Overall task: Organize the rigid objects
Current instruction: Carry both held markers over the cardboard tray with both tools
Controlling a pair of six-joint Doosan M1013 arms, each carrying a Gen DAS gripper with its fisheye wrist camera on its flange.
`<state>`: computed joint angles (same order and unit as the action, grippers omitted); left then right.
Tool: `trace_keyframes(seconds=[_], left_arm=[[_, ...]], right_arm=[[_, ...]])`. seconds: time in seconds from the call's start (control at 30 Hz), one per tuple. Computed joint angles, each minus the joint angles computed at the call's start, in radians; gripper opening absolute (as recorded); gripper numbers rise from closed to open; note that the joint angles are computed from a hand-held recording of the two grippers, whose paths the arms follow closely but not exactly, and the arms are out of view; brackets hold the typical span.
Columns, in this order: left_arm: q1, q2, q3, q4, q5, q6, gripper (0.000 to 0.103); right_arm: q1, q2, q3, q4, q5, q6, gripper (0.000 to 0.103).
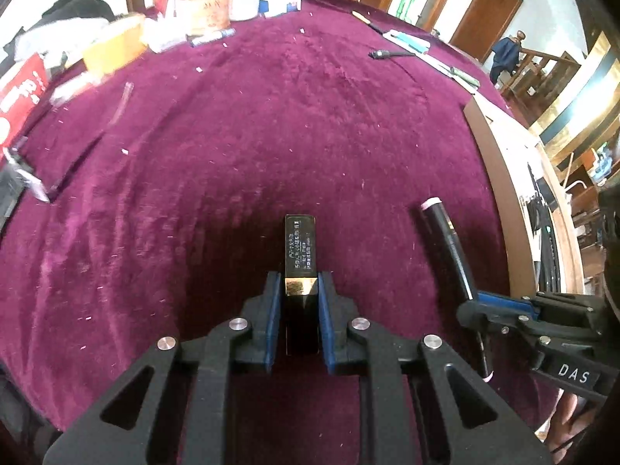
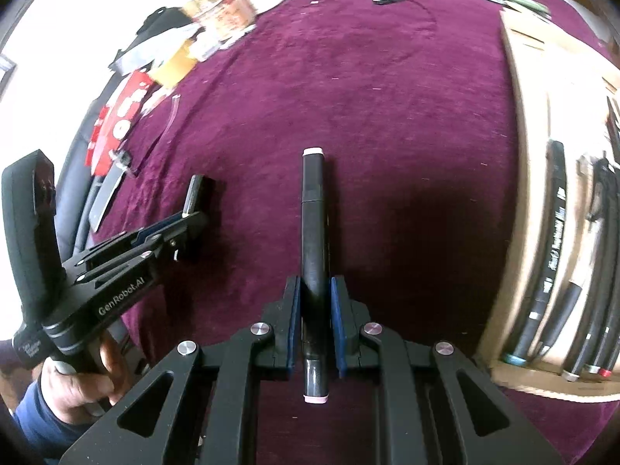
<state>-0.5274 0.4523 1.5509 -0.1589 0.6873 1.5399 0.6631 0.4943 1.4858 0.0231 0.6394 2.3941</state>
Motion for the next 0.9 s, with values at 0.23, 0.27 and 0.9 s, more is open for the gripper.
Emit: trace_keyframes(seconds=[0.23, 0.27, 0.9], left_arm=[[-0.028, -0.044, 0.039, 0.138, -0.059, -0.091, 0.016], [-0.032, -0.047, 0.042, 0.152, -0.064, -0.098, 0.016], [-0.082, -0.079, 0.058, 0.279, -0.108, -0.175, 0.016]], right_arm=[[0.012, -0.003, -0.007, -0.004, -0.021, -0.034, 0.013], [0.013, -0.006, -0.005, -0.008, -0.023, -0.034, 0.013], [0.019, -0.019, 0.026, -0.004, 0.025, -0.057, 0.013]])
